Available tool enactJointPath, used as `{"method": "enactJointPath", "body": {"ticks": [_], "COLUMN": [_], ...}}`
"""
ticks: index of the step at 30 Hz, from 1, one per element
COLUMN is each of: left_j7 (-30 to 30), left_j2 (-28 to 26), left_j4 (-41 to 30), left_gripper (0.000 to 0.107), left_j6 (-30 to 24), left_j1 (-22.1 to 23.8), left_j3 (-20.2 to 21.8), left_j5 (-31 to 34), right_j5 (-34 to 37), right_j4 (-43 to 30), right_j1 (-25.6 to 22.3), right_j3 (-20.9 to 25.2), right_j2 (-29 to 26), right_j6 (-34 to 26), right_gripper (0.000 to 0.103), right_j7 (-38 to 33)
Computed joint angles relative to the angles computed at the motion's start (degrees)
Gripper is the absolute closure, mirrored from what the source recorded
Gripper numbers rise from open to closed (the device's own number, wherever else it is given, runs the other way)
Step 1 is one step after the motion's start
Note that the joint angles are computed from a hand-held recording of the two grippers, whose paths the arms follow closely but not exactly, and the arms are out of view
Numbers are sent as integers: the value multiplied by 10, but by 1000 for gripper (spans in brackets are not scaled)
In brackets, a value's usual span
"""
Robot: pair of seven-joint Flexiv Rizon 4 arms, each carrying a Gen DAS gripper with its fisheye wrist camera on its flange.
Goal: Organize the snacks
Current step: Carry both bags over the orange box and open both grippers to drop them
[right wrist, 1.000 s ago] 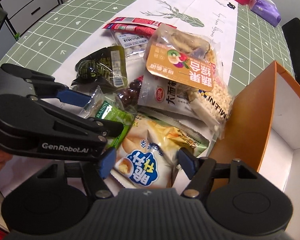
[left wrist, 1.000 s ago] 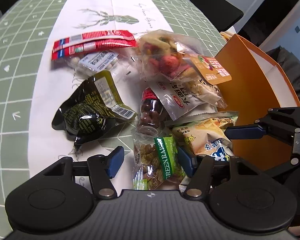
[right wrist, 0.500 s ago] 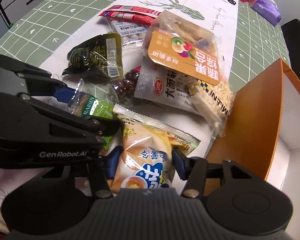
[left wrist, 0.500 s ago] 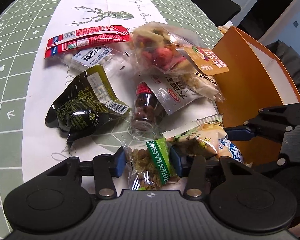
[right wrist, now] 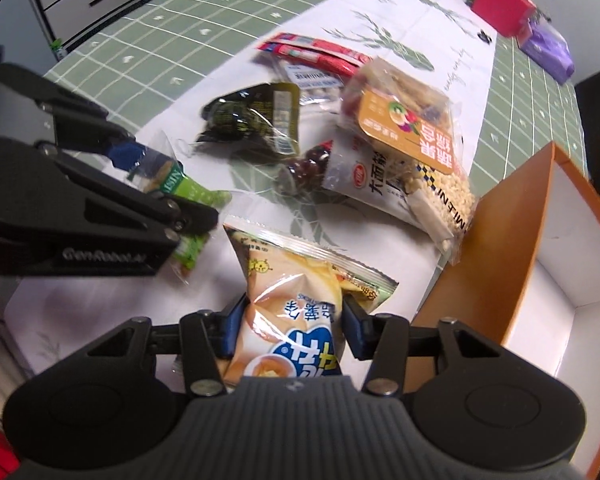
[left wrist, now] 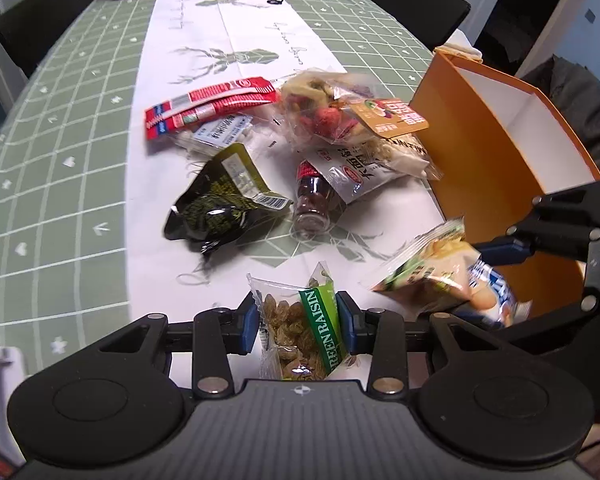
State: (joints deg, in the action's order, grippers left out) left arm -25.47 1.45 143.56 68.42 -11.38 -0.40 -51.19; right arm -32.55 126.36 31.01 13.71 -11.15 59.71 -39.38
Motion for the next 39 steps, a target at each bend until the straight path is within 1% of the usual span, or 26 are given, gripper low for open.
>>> {"method": "enactJointPath", "body": {"ticks": [7, 10, 13, 15, 19, 21, 25, 30, 35, 39], "left_j7": [-22, -16, 4, 27, 64, 79, 104, 128, 146, 167], "left_j2": [69, 101, 133, 151, 174, 181, 176, 145, 98, 64], "left_j4": [13, 13, 14, 16, 15, 14, 10, 0, -18, -31], "left_gripper": [63, 64, 64, 64, 64, 63, 64, 64, 64, 64], "left_j6": [-16, -22, -20, -11, 1, 9, 33, 52, 49, 35], "left_j1": [8, 1, -19, -43, -89, -112, -155, -198, -213, -208], "left_j3": [25, 34, 41, 45, 44, 39, 27, 7, -14, -32], "left_j5": [90, 113, 114, 97, 71, 63, 45, 39, 34, 40], "right_j5": [-17, -30, -49, -56, -45, -28, -3, 30, 64, 95], "right_j4": [29, 42, 55, 63, 78, 87, 108, 143, 174, 202], "right_j1": [0, -7, -17, -26, -42, -50, -66, -83, -97, -105], "right_j3": [18, 25, 35, 41, 53, 56, 58, 55, 42, 30], "right_j2": [66, 101, 141, 167, 213, 237, 267, 292, 298, 301], "right_j6": [-6, -7, -17, -28, -57, -70, -86, -90, -75, -37], "right_gripper": [55, 55, 55, 55, 55, 55, 55, 55, 55, 55], "right_j7": [5, 9, 22, 27, 28, 23, 17, 1, -28, -67]}}
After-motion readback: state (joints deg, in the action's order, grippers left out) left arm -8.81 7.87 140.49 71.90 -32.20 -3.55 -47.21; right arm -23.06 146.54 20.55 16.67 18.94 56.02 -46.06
